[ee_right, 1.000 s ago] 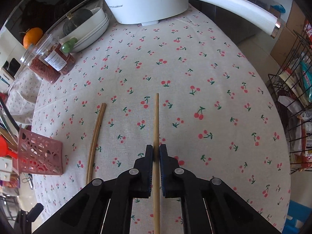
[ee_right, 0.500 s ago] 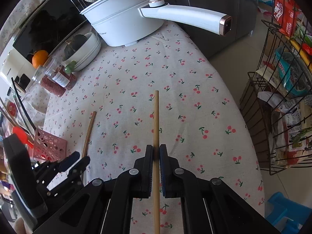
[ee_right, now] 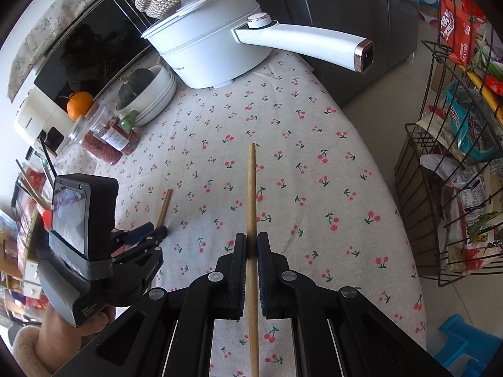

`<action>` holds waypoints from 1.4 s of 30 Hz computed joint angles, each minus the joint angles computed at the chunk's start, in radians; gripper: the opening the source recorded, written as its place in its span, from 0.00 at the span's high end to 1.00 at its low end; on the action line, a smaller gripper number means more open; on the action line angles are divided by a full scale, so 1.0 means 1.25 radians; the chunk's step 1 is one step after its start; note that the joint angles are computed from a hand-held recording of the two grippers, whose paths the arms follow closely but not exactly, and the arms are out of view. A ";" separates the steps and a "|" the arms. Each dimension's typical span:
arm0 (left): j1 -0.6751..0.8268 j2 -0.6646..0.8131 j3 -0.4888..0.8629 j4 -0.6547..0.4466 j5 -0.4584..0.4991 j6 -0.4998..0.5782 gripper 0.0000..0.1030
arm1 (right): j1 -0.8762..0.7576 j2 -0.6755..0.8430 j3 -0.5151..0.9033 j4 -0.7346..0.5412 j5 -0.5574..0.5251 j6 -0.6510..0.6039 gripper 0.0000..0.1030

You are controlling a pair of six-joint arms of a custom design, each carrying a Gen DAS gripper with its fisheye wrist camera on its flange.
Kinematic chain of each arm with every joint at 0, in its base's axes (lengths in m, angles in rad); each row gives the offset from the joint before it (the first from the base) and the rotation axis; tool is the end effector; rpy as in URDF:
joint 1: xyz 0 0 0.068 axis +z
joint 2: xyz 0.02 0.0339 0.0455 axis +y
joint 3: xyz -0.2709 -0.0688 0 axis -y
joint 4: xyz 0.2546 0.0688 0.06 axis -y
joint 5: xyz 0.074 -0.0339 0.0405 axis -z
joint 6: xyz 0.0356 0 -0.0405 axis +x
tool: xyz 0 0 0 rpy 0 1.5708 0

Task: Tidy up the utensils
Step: 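Close the left tool on the last pair of wooden chopsticks, then lift the chopsticks in both tools up toward the pink basket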

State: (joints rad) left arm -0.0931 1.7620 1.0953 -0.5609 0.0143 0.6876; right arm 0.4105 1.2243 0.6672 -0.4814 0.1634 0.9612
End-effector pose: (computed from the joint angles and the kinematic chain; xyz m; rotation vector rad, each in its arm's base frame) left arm 0.3440 -0.0326 0.1660 1.0712 2.5943 0.1233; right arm 0.2143 0.0870 0.1906 0.7670 2.5000 0.2857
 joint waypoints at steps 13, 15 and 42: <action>0.129 -0.157 -0.054 -0.164 0.200 0.137 0.90 | 0.095 -0.079 0.027 -0.070 0.094 0.070 0.94; 0.171 -0.193 -0.050 -0.212 0.254 0.188 0.90 | 0.128 -0.088 0.040 -0.083 0.122 0.091 0.94; 0.669 0.019 0.509 -0.663 0.943 0.400 0.91 | 0.341 0.026 0.260 -0.046 0.340 0.098 0.94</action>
State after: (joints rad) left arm 0.7433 1.7858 1.7310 -1.3891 1.1930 1.1880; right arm 0.8365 1.2574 0.9923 -0.5385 0.5879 1.0837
